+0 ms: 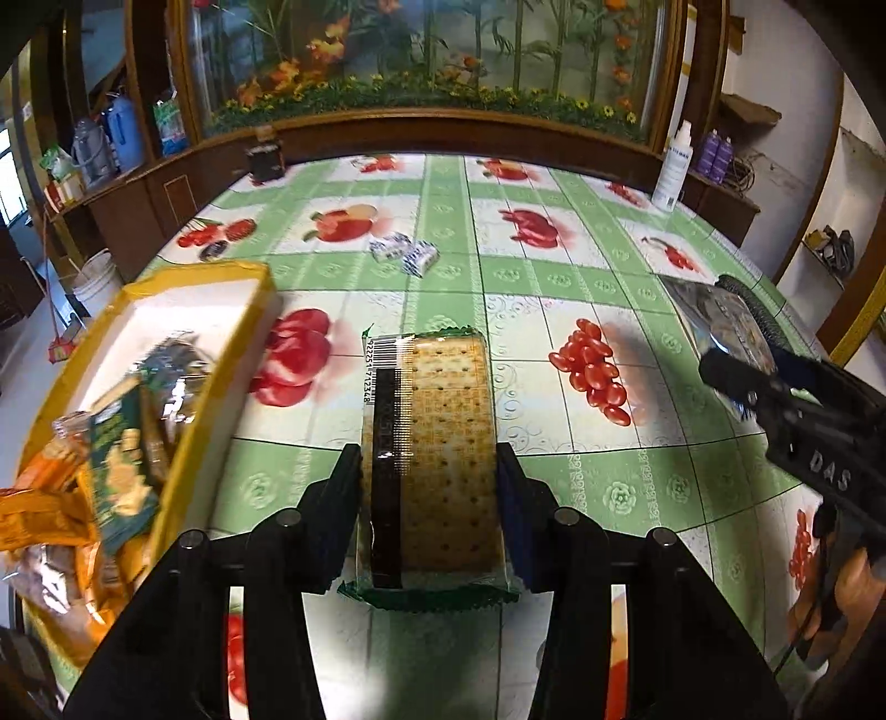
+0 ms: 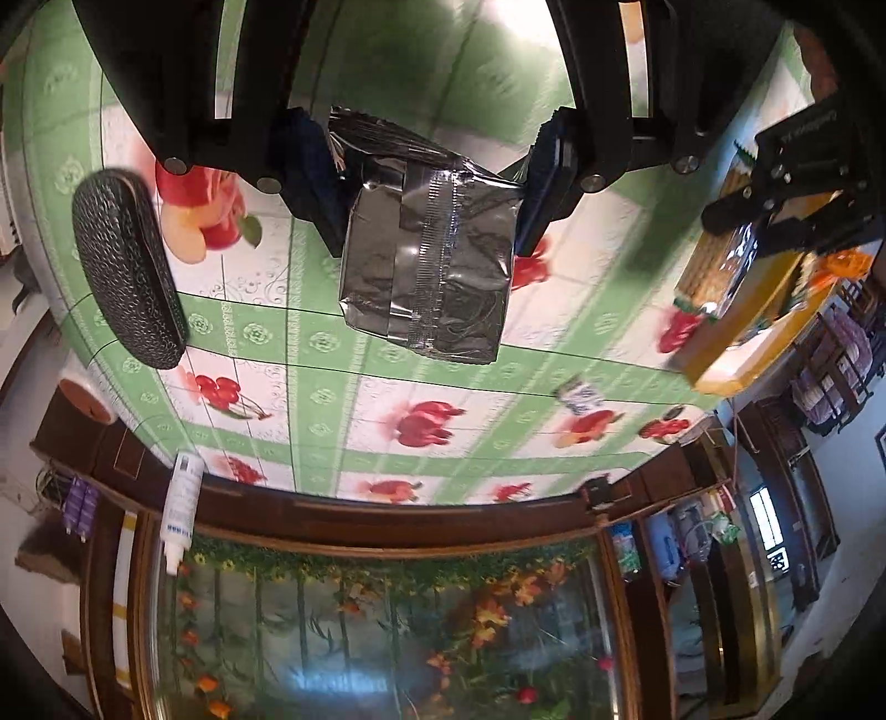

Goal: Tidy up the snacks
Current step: 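Carry the cracker bar with left tool while right tool carries the foil pack toward the tray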

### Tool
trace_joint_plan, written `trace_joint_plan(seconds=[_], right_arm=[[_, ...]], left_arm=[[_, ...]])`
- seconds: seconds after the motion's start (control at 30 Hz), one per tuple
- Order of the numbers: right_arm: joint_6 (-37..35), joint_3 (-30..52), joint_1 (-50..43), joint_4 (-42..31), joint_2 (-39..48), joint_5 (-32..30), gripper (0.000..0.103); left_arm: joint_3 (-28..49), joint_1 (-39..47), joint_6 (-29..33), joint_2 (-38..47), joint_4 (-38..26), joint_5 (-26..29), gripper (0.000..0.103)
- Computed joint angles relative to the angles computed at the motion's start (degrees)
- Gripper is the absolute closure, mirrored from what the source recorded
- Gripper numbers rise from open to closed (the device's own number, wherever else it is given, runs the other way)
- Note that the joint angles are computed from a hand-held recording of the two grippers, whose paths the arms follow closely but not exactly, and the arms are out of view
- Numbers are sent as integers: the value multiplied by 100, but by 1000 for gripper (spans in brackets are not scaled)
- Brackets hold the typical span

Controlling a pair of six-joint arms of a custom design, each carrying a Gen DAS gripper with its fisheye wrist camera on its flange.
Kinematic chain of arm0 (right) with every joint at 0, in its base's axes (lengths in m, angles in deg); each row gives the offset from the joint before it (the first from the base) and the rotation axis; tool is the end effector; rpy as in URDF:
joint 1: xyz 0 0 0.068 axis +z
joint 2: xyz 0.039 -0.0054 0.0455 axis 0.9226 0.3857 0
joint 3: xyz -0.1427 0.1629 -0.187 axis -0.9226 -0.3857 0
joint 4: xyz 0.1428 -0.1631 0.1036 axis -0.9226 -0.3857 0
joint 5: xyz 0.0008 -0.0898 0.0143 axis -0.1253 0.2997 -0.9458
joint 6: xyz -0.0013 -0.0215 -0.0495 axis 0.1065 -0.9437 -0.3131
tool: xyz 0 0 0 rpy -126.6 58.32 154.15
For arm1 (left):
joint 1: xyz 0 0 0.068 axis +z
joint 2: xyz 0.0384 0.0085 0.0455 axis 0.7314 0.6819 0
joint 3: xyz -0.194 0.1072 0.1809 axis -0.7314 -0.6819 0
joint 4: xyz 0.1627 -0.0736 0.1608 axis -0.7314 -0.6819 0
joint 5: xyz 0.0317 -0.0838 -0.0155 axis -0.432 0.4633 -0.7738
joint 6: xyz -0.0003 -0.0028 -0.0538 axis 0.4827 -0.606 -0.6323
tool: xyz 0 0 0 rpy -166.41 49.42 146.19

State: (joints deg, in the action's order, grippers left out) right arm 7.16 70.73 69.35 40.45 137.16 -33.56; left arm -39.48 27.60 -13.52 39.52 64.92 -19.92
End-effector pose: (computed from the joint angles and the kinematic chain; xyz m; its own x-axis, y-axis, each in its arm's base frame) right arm 0.2964 0.0217 0.1671 -0.6235 -0.2519 -0.7401 -0.4172 0.9078 0.0425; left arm 0.2168 -0.0657 0.1693 -0.7614 -0.1139 -0.6382 -0.1370 0.9905 -0.0133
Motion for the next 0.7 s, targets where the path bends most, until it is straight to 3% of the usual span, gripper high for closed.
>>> trace_joint_plan(seconds=[0.3, 0.7], right_arm=[[274, -789, 1029, -230, -1574, 764, 43], [664, -896, 1973, -336, -2280, 1265, 43]], left_arm=[[-374, 256, 69, -1421, -616, -330, 59], [-654, 665, 359, -2454, -985, -806, 58]])
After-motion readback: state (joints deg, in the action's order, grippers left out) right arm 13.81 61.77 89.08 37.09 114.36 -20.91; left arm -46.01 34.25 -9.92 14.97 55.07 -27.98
